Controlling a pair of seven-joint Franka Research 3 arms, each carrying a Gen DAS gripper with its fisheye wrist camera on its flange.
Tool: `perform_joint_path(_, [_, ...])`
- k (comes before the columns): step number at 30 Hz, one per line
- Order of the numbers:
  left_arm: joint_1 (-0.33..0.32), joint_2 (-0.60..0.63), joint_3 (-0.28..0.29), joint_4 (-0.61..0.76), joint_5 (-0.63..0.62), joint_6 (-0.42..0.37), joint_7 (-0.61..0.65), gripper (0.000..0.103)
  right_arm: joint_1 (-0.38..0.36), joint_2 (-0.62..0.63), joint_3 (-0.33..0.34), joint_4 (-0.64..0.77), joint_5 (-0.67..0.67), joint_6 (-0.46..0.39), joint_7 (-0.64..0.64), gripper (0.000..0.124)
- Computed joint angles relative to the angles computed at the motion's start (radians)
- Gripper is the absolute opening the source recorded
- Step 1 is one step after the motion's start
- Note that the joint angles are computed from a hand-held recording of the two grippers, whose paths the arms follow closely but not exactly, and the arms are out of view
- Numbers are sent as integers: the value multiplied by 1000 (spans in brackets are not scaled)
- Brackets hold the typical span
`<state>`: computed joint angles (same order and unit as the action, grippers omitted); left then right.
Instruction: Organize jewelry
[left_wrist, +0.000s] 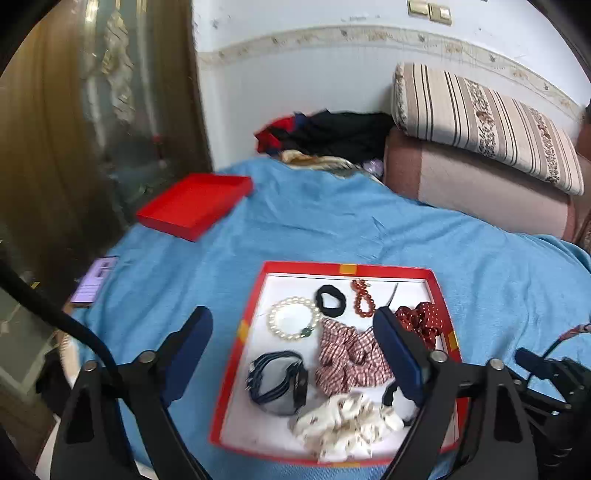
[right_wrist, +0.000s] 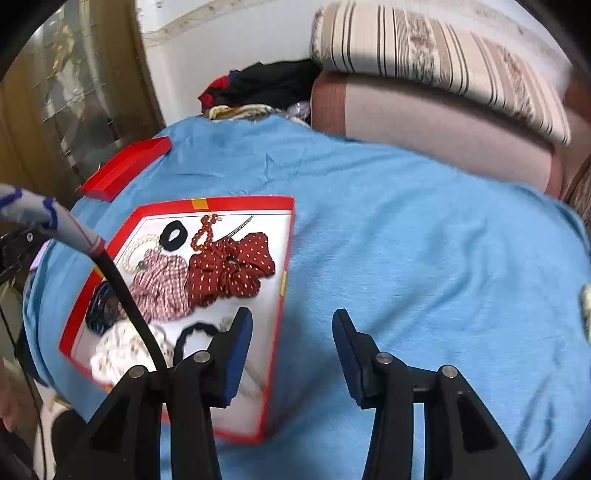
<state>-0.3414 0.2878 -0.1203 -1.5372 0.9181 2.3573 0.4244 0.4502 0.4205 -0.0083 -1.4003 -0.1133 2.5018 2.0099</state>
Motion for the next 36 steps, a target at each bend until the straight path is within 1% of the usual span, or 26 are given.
perform_joint_path(2, [-18, -44, 0, -44, 42, -17, -53, 91, 6, -50, -1, -63, -15, 13, -1, 51])
perform_joint_path(3, [-22, -64, -4, -63, 57, -28, -77, 95, 6, -76, 2, -98, -19, 20, -4, 51])
perform_joint_path(4, [-26, -89, -10, -87, 74, -39, -111, 98, -10, -90, 9, -120, -7, 28, -28, 52])
perform_joint_path(6, [-24, -122, -26, -119, 97, -51, -154, 99, -12, -130, 15, -172, -14, 34, -32, 52])
perform_joint_path(8, [-31, -140, -46, -126, 123, -116, -190, 101, -14, -156, 20, -206, -25, 43, -27, 52])
perform_joint_path(9, [-32, -147, -55, -129, 134, -135, -198, 101, -14, -173, 22, -228, -34, 54, -22, 52])
perform_joint_path(12, [-30, -177, -78, -155, 145, -155, -218, 101, -9, -212, 24, -276, -80, 75, 11, 52])
perform_joint_path(14, [-26, -195, -91, -170, 142, -154, -218, 101, -9, -226, 31, -291, -99, 81, 29, 53])
perform_joint_path(18, [-34, -218, -116, -189, 176, -198, -247, 101, -13, -253, 46, -321, -119, 89, 51, 55])
perform_joint_path(23, [-39, -235, -136, -208, 195, -215, -271, 101, -14, -272, 53, -343, -166, 92, 89, 55])
perform_joint_path(29, [-56, -237, -152, -217, 264, -262, -319, 103, -21, -287, 61, -362, -191, 89, 122, 56])
perform_joint_path(36, [-50, -241, -153, -225, 219, -234, -308, 103, -25, -288, 69, -364, -197, 70, 132, 56])
